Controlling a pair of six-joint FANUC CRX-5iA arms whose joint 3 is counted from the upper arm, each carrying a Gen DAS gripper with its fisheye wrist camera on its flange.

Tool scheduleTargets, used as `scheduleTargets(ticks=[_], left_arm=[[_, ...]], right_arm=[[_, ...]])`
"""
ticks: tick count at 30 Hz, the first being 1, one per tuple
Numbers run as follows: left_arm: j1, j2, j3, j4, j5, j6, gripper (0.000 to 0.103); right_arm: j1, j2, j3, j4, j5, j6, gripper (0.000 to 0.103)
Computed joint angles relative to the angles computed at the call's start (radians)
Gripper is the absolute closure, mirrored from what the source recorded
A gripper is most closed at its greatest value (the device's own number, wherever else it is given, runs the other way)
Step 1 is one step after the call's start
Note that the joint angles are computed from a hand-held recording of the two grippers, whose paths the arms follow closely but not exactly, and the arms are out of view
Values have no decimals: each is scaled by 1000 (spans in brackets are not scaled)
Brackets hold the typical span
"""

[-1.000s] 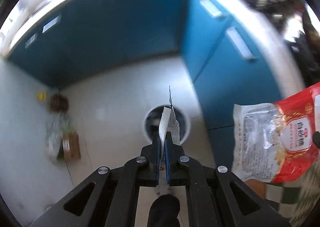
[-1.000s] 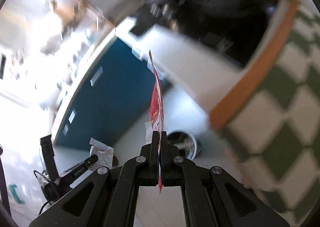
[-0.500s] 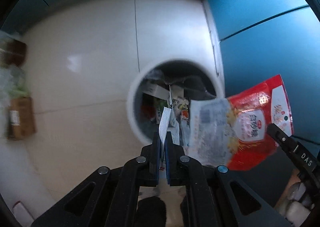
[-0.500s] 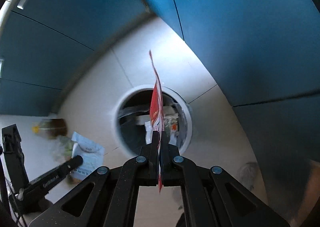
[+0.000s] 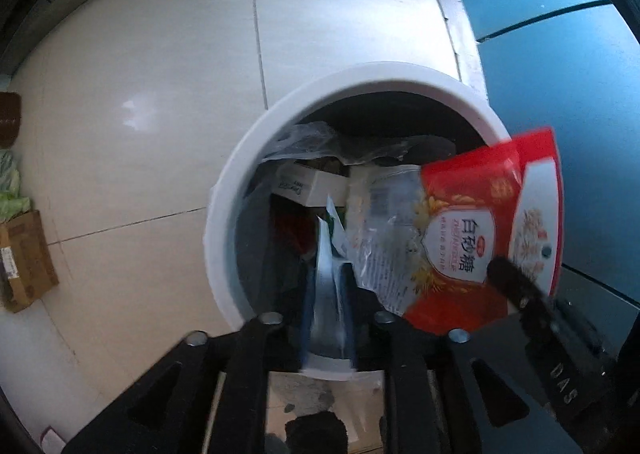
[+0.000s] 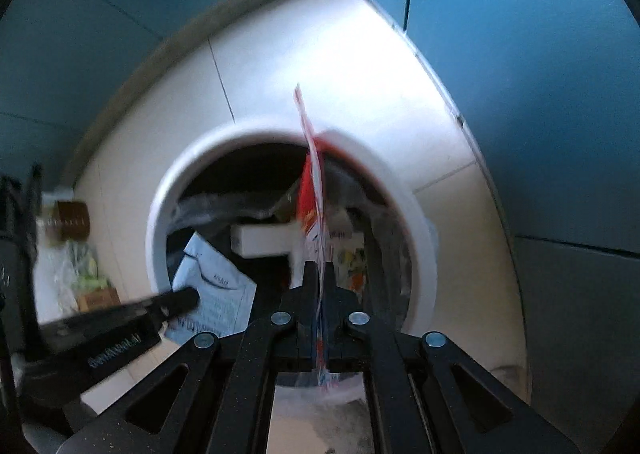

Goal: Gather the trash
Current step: 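Carry packet and sugar bag to the bin and open both tools to drop them, then withdraw both tools from the bin and lift them back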

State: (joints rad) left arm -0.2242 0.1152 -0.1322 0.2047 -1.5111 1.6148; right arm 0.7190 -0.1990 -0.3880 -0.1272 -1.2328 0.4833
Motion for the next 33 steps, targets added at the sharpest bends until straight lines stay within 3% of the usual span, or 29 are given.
scheduleTargets(ticks=[1, 2, 3, 5, 9, 17, 22, 27, 33], left_arm=[[2, -5, -1, -4, 5, 3, 66], [5, -11, 1, -15, 7, 9, 37], [6, -21, 6, -30, 8, 17, 19], [13, -53, 10, -55, 13, 33, 17], [7, -128, 32, -141, -24, 59, 2], [-65, -268, 148, -280, -162, 101, 2], [-91, -295, 312, -281, -279, 125, 2], [-131, -279, 566, -303, -431, 130, 2], [-194, -206, 949, -334, -658, 162, 2]], right_arm=[[7, -4, 7, 7, -17, -8, 76], [15, -18, 3, 22, -25, -23, 50], [22, -31, -4, 36, -29, -35, 34], [33, -69, -11, 67, -60, -49, 31], [84, -106, 1, 118, -149, -56, 1], [245, -179, 92, 221, -368, -133, 0], [374, -191, 264, 310, -584, -195, 0], [548, -148, 526, 434, -837, -240, 0], [781, -21, 906, 653, -1119, -241, 0]])
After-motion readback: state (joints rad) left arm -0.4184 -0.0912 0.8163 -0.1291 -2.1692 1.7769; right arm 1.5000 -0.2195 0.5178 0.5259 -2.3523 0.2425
